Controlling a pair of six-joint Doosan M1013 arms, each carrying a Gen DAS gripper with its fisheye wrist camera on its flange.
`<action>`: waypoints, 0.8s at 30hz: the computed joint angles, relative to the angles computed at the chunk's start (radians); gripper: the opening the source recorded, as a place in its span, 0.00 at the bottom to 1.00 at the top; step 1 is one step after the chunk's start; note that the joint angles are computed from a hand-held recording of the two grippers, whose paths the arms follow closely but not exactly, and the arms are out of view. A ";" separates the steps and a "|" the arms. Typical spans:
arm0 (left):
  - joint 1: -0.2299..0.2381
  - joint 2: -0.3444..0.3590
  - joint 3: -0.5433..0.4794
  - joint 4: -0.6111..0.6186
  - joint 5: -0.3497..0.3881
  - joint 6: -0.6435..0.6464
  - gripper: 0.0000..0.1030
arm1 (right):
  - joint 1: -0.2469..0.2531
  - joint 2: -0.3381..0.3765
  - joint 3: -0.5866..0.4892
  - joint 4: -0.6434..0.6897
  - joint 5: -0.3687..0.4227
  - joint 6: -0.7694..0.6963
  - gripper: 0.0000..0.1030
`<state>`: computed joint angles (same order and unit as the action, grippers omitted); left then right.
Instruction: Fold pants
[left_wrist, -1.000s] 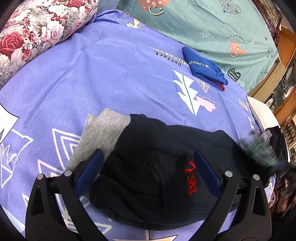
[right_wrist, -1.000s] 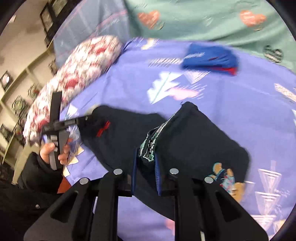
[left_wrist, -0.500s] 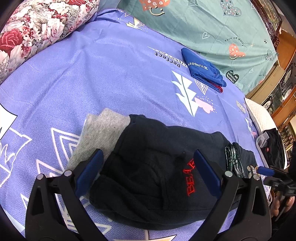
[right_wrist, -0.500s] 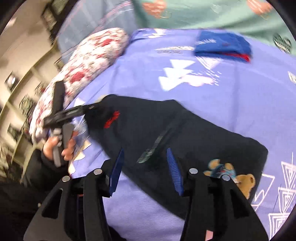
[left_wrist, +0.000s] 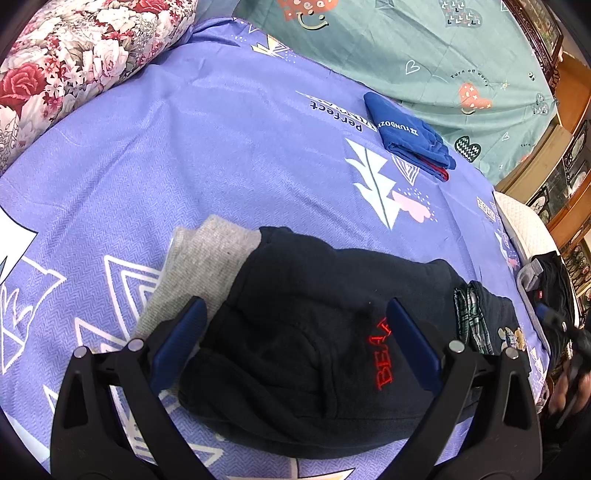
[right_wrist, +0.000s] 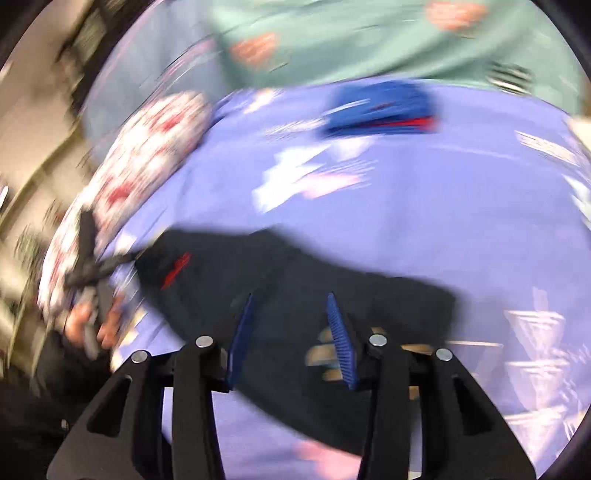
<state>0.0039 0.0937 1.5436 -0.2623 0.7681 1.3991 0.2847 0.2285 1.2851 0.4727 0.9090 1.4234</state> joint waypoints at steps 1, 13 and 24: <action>-0.001 0.000 0.000 0.006 0.001 -0.002 0.96 | -0.018 0.010 -0.002 -0.001 0.022 0.039 0.41; -0.007 0.003 -0.006 0.039 0.010 -0.020 0.96 | -0.030 0.015 0.015 0.015 0.270 -0.083 0.34; 0.097 -0.095 0.050 -0.206 0.065 -0.053 0.98 | -0.109 -0.020 0.096 0.246 0.016 -0.178 0.76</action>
